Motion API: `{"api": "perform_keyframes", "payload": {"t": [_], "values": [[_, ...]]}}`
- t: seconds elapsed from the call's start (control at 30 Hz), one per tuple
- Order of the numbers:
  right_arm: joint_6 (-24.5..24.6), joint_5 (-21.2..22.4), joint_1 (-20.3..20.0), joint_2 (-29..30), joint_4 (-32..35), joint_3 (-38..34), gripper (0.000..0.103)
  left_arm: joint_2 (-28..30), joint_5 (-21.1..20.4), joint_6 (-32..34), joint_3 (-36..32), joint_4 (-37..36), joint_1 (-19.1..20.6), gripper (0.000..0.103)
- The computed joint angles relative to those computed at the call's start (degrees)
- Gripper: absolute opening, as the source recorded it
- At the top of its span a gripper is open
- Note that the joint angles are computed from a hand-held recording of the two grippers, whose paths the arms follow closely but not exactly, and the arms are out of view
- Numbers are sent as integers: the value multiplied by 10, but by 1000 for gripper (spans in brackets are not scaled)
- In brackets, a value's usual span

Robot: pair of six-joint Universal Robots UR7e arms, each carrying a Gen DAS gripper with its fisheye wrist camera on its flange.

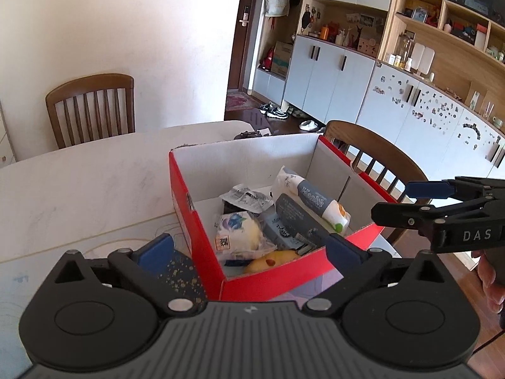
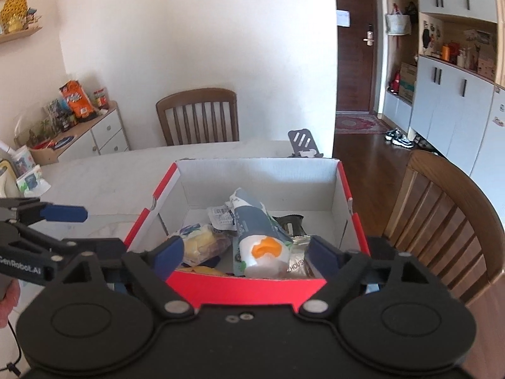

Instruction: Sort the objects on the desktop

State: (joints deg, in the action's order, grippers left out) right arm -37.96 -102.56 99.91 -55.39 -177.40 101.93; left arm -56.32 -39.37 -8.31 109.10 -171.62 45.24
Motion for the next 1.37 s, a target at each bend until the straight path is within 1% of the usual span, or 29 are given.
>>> {"api": "perform_keyframes", "payload": {"t": [0.1,0.3,0.47,0.53,0.6,0.73,0.83,1.03,1.23,1.37], "values": [[3,-5,1,-3,-27,17,100,-9,3,-4,11,3,-2,103],[-3,-19,7,-7,-57,46,101,-25,13,-15,30,20,-7,103],[14,-30,11,-10,-66,63,101,-38,18,-29,46,39,-11,103],[17,-35,13,-10,-70,68,101,-45,13,-41,49,54,-11,103],[19,-38,15,-10,-70,71,101,-50,7,-51,52,67,-10,103],[25,-43,17,-6,-70,73,101,-56,9,-57,57,82,-12,103],[29,-45,19,-5,-67,73,101,-62,-4,-70,57,97,-9,103],[35,-45,20,-4,-57,72,101,-68,-12,-93,55,125,-3,103],[39,-47,20,-3,-47,69,101,-67,-8,-90,56,127,-4,103],[41,-50,20,-1,-42,69,101,-72,-19,-80,57,125,-2,103]]}}
